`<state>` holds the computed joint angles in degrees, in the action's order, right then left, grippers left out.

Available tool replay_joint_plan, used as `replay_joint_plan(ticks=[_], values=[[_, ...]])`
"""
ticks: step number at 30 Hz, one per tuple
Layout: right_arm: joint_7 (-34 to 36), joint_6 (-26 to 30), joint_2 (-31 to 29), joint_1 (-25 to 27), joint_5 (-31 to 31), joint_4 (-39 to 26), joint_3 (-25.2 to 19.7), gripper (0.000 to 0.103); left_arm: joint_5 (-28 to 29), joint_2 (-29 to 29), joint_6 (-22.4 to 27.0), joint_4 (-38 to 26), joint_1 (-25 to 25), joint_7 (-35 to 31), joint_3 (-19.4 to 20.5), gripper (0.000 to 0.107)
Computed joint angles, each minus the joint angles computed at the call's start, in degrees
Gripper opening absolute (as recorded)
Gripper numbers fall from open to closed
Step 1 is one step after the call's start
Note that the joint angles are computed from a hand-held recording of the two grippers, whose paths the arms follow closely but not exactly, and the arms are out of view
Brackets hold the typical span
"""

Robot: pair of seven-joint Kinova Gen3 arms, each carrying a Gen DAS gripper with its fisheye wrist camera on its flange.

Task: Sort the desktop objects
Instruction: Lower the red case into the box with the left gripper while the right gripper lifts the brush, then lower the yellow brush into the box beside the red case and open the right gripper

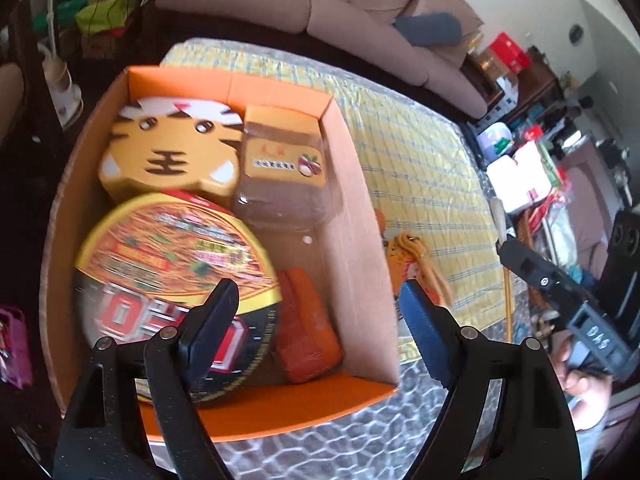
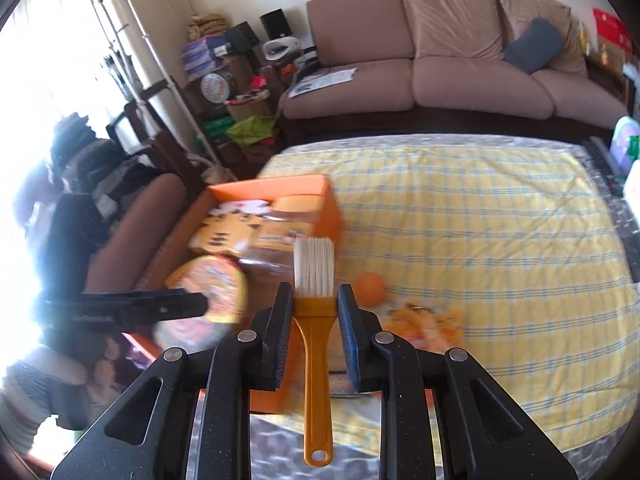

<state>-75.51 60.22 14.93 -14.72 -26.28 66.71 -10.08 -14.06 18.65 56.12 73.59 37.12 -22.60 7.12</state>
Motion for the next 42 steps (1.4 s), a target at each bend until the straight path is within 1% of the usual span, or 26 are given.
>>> replay_joint_plan(ticks=[3, 5, 6, 9, 11, 13, 16, 17, 19, 20, 24, 26, 28, 33, 38, 42], values=[[-2.36, 2.94, 2.17, -1.27, -1.69, -3.61, -0.97, 0.022, 0.54, -2.04, -0.76, 2.40, -0.69, -0.30, 0.19, 0.081], [-4.78, 4.20, 3.74, -3.77, 0.51, -6.15, -0.96, 0.022, 0.68, -3.45, -1.55, 4.56, -1.22, -0.08, 0.37, 0.081], [-6.83, 5.14, 4.93, -5.89, 2.61, -7.93, -0.48, 0.022, 1.07, -4.36, -2.17, 5.95, -1.73, -0.20, 0.57, 0.081], [-12.49, 6.84, 8.28, -9.01, 5.08, -11.21, -0.35, 0.022, 2.24, -6.20, -3.42, 9.26, -3.24, -1.15, 1.44, 0.081], [-15.47, 7.34, 9.94, -10.73, 7.40, -12.52, -0.39, 0.022, 2.88, -6.64, -3.81, 10.23, -4.04, -2.17, 1.99, 0.081], [-17.84, 8.54, 11.74, -13.55, 11.93, -14.35, -0.02, 0.022, 3.10, -7.37, -4.21, 11.34, -4.62, -2.87, 2.27, 0.081], [-18.40, 11.49, 14.27, -20.14, 18.84, -17.96, 4.16, 0.022, 3.67, -8.06, -5.13, 12.42, -5.59, -3.91, 2.56, 0.081], [-18.40, 12.15, 14.92, -21.45, 21.17, -18.74, 4.68, 0.022, 3.78, -8.26, -5.33, 12.72, -5.85, -4.22, 2.62, 0.081], [-19.42, 13.52, 16.49, -22.53, 25.10, -20.39, 3.91, 0.022, 4.04, -8.49, -5.72, 13.15, -6.32, -4.89, 2.77, 0.081], [-19.67, 14.00, 17.21, -22.92, 25.76, -21.11, 3.99, 0.022, 4.16, -8.52, -5.89, 13.29, -6.50, -5.16, 2.83, 0.081], [-19.41, 14.43, 18.72, -25.92, 30.94, -21.72, 5.40, 0.022, 5.20, -8.57, -6.40, 14.01, -7.36, -6.52, 2.94, 0.081], [-18.88, 13.59, 18.66, -26.68, 32.49, -21.08, 5.50, 0.022, 5.53, -8.50, -6.45, 14.22, -7.63, -6.93, 2.92, 0.081], [-18.77, 13.61, 18.69, -27.03, 33.22, -21.12, 5.50, 0.023, 5.67, -8.45, -6.39, 14.35, -7.77, -6.95, 2.82, 0.081], [-19.42, 12.42, 17.08, -26.44, 33.25, -19.74, 5.33, 0.028, 5.17, -8.34, -5.77, 13.92, -7.58, -6.50, 2.77, 0.082], [-19.84, 11.45, 14.76, -24.44, 31.85, -18.56, 4.57, 0.028, 3.90, -7.89, -3.91, 12.15, -6.65, -6.00, 2.91, 0.083], [-19.74, 9.13, 11.29, -22.24, 30.20, -15.40, 3.82, 0.032, 2.86, -7.66, -2.82, 10.85, -5.67, -5.27, 2.92, 0.086]])
